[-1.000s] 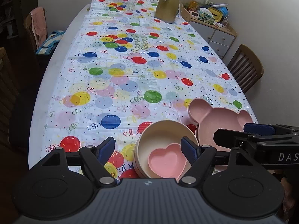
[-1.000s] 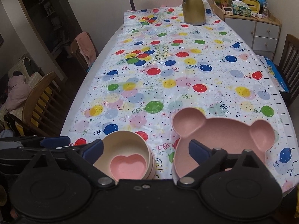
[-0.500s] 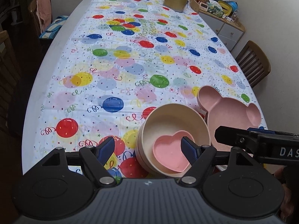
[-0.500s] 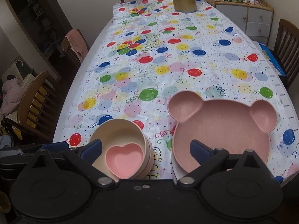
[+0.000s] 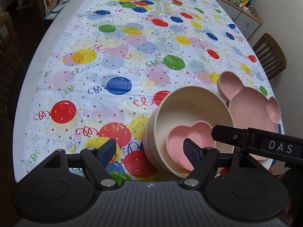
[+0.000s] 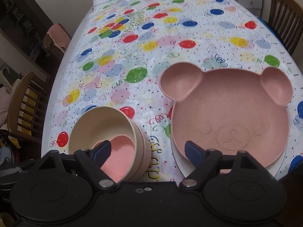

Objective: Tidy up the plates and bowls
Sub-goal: 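Move both tools to the rim of the cream bowl, then close both tools on the cream bowl rim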

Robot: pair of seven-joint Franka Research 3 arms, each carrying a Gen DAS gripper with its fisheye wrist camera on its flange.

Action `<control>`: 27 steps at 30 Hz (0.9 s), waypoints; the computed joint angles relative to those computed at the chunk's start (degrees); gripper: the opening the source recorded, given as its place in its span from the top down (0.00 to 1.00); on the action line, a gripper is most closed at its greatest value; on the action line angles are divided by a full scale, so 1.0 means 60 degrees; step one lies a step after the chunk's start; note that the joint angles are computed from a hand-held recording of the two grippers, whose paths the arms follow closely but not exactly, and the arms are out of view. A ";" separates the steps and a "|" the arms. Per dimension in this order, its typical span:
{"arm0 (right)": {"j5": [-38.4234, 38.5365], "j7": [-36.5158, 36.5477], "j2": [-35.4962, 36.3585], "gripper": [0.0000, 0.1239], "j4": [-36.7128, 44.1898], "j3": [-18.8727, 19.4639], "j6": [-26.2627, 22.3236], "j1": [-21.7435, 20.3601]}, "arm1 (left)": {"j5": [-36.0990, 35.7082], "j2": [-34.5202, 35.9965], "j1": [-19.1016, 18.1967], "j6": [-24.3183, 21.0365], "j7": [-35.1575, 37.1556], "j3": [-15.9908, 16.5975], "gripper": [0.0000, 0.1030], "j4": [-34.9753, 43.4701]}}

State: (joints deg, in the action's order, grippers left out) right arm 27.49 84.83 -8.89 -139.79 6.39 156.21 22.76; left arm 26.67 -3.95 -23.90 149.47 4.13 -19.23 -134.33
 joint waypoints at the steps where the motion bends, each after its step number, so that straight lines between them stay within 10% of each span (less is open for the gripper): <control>1: 0.0019 0.0024 0.0069 0.35 0.0041 0.0005 -0.0019 0.0008 | -0.0024 0.0051 0.0006 -0.0034 0.0005 0.0008 0.25 0.0030; 15: -0.0139 0.0409 0.0511 0.50 0.0298 0.0079 -0.0098 0.0022 | -0.0273 0.0387 -0.0025 -0.0062 0.0077 0.0093 0.26 0.0159; 27: 0.0749 -0.0376 0.0696 0.73 0.0532 0.0028 -0.0644 0.0091 | -0.0670 0.0190 0.0072 0.0732 0.0052 0.0159 0.55 -0.0266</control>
